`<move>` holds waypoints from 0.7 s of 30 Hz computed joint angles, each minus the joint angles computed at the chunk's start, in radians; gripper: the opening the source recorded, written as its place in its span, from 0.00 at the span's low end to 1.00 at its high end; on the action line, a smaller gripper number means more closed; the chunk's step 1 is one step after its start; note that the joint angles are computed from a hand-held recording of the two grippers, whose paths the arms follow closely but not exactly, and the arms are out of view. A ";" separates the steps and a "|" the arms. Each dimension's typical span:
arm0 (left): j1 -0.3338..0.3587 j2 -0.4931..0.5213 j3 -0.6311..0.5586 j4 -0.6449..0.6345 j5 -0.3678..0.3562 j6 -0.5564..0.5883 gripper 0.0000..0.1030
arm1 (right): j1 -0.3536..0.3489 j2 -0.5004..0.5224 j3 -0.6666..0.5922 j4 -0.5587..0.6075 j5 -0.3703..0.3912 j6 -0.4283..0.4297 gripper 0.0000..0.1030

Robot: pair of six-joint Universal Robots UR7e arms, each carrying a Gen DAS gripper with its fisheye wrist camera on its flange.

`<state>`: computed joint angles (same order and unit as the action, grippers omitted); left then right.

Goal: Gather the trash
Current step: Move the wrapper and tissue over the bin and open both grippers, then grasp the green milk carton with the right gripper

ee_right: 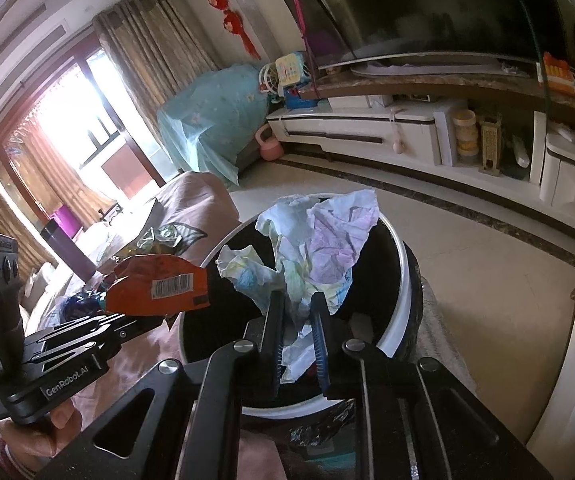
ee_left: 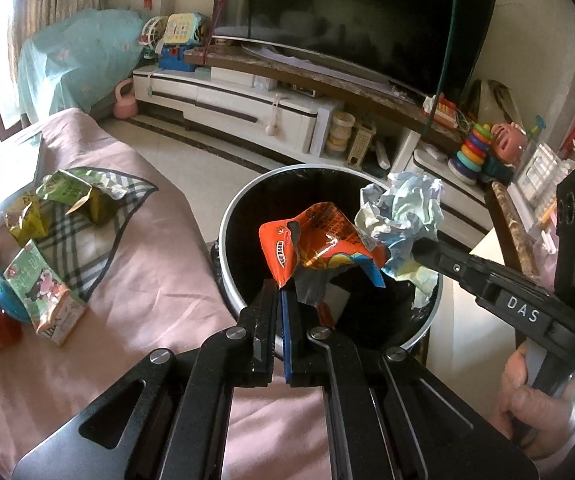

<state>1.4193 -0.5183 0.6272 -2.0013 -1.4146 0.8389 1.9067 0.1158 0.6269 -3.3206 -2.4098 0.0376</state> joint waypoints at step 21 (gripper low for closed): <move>0.094 -0.072 0.020 -0.031 0.003 -0.053 0.65 | 0.042 0.197 -0.342 0.078 -0.010 -0.050 0.95</move>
<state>1.5132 -0.5906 0.6471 -2.0320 -1.4118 0.7855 1.9483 0.3123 0.2845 -3.2429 -2.4201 -0.0125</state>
